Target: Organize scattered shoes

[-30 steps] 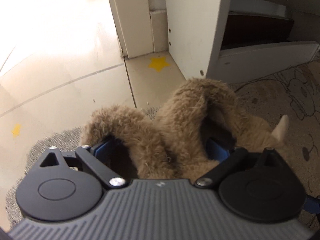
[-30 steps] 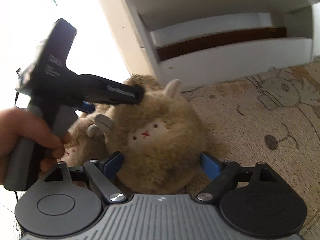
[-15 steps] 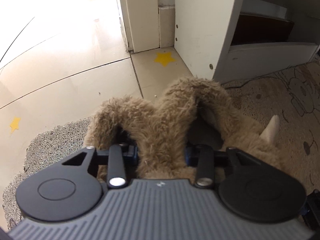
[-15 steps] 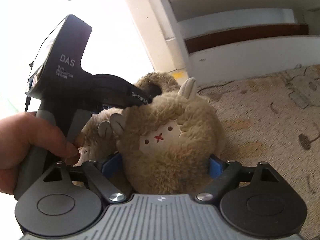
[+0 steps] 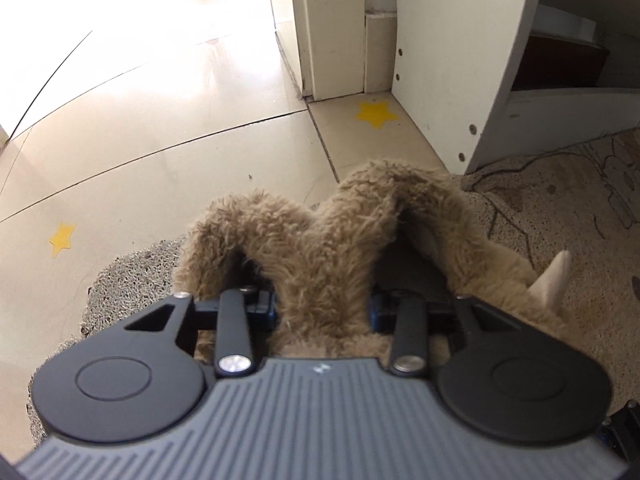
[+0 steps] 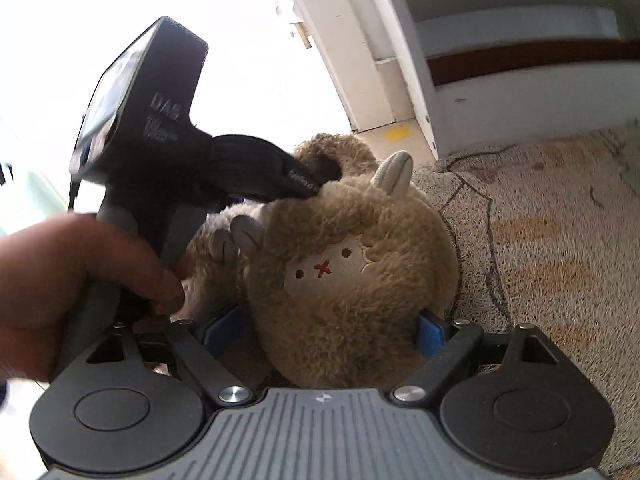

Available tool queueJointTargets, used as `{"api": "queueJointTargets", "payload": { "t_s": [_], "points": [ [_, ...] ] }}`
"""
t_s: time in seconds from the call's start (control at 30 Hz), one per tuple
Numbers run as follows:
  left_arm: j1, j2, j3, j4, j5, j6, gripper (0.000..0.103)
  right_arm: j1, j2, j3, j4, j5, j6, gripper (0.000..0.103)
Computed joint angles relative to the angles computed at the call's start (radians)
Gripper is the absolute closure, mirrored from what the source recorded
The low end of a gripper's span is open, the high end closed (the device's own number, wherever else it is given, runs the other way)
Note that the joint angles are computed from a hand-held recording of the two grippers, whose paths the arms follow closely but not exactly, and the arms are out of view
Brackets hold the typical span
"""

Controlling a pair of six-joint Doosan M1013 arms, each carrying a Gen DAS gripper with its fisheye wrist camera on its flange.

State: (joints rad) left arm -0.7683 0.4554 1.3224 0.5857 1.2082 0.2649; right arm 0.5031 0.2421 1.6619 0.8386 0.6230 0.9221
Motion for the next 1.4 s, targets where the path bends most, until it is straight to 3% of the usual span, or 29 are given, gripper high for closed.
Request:
{"api": "queueJointTargets", "payload": {
  "t_s": [0.07, 0.17, 0.33, 0.4, 0.57, 0.8, 1.1, 1.4],
  "points": [
    [-0.003, 0.001, -0.006, 0.008, 0.003, 0.003, 0.054, -0.007, 0.001, 0.002, 0.017, -0.001, 0.009, 0.014],
    [-0.013, -0.002, -0.014, 0.033, 0.002, 0.003, 0.017, -0.018, -0.011, 0.012, 0.017, -0.024, 0.039, 0.014],
    [-0.030, 0.006, -0.052, 0.052, 0.016, 0.009, 0.009, -0.037, -0.040, 0.038, -0.023, -0.068, 0.097, 0.014],
    [-0.037, 0.007, -0.060, 0.057, 0.005, 0.012, 0.000, -0.043, -0.053, 0.048, -0.046, -0.082, 0.127, 0.014],
    [-0.061, 0.020, -0.097, 0.099, 0.008, 0.031, 0.000, -0.070, -0.090, 0.081, -0.101, -0.123, 0.219, 0.014],
    [-0.082, 0.061, -0.162, 0.058, -0.045, 0.094, 0.000, -0.112, -0.132, 0.121, -0.177, -0.170, 0.335, 0.014],
    [-0.117, 0.138, -0.268, -0.076, -0.126, 0.283, 0.000, -0.176, -0.217, 0.204, -0.423, -0.202, 0.679, 0.014],
    [-0.144, 0.209, -0.379, -0.234, -0.148, 0.452, 0.000, -0.228, -0.269, 0.243, -0.730, -0.175, 1.045, 0.014]
  ]
}}
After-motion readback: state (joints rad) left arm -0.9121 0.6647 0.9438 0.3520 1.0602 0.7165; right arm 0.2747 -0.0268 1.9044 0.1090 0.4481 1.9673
